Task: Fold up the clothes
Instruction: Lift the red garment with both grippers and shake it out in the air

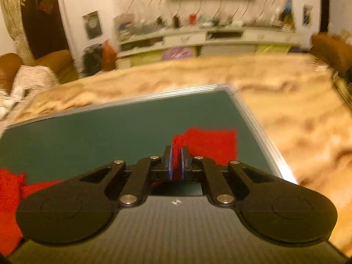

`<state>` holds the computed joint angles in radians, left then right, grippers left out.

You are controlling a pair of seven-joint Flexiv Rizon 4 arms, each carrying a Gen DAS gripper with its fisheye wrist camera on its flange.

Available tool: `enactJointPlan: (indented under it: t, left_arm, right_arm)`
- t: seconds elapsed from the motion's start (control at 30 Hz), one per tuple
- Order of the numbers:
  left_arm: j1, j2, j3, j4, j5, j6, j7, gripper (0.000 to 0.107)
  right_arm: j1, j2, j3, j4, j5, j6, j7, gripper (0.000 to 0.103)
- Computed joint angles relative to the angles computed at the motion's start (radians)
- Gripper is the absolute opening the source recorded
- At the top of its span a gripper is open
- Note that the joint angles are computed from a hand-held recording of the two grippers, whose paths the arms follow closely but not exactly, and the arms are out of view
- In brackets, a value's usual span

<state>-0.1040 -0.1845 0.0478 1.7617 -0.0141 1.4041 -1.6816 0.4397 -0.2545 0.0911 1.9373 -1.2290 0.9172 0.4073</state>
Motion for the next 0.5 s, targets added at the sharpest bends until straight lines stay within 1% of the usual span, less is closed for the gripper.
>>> enactJointPlan:
  t: [0.03, 0.07, 0.1, 0.17, 0.23, 0.27, 0.33, 0.4, 0.43, 0.5]
  left_arm:
    - [0.004, 0.008, -0.011, -0.001, -0.015, 0.014, 0.014, 0.008]
    - [0.005, 0.016, -0.017, -0.004, -0.021, 0.025, 0.024, 0.008]
    - [0.004, 0.024, -0.021, -0.008, -0.026, 0.035, 0.032, 0.008]
    - [-0.002, 0.04, -0.022, -0.016, -0.023, 0.043, 0.042, 0.008]
    - [-0.008, 0.053, -0.023, -0.02, -0.018, 0.04, 0.046, 0.008]
    - [-0.01, 0.061, -0.023, -0.019, -0.015, 0.036, 0.046, 0.008]
    - [-0.011, 0.078, -0.028, -0.008, -0.024, 0.031, 0.052, 0.008]
    - [-0.011, 0.093, -0.031, 0.003, -0.026, 0.027, 0.052, 0.008]
    - [-0.013, 0.099, -0.029, 0.005, -0.015, 0.025, 0.046, 0.008]
    - [-0.011, 0.111, -0.035, 0.014, -0.022, 0.026, 0.052, 0.008]
  right_arm:
    - [0.001, -0.007, 0.0, -0.003, -0.019, 0.025, 0.006, 0.023]
    - [0.002, -0.013, 0.0, -0.007, -0.046, 0.062, 0.001, 0.033]
    - [0.001, -0.019, -0.001, -0.013, -0.08, 0.114, -0.003, 0.038]
    - [-0.002, -0.032, -0.008, -0.031, -0.167, 0.236, -0.001, 0.053]
    - [0.005, -0.066, 0.005, -0.066, -0.175, 0.348, -0.084, 0.061]
    - [0.014, -0.089, 0.016, -0.086, -0.144, 0.396, -0.155, 0.061]
    - [0.037, -0.14, 0.034, -0.124, -0.076, 0.492, -0.258, 0.061]
    - [0.058, -0.195, 0.057, -0.162, -0.002, 0.555, -0.34, 0.061]
    - [0.074, -0.213, 0.054, -0.175, 0.011, 0.574, -0.358, 0.062]
    - [0.125, -0.235, 0.014, -0.201, -0.019, 0.613, -0.356, 0.062]
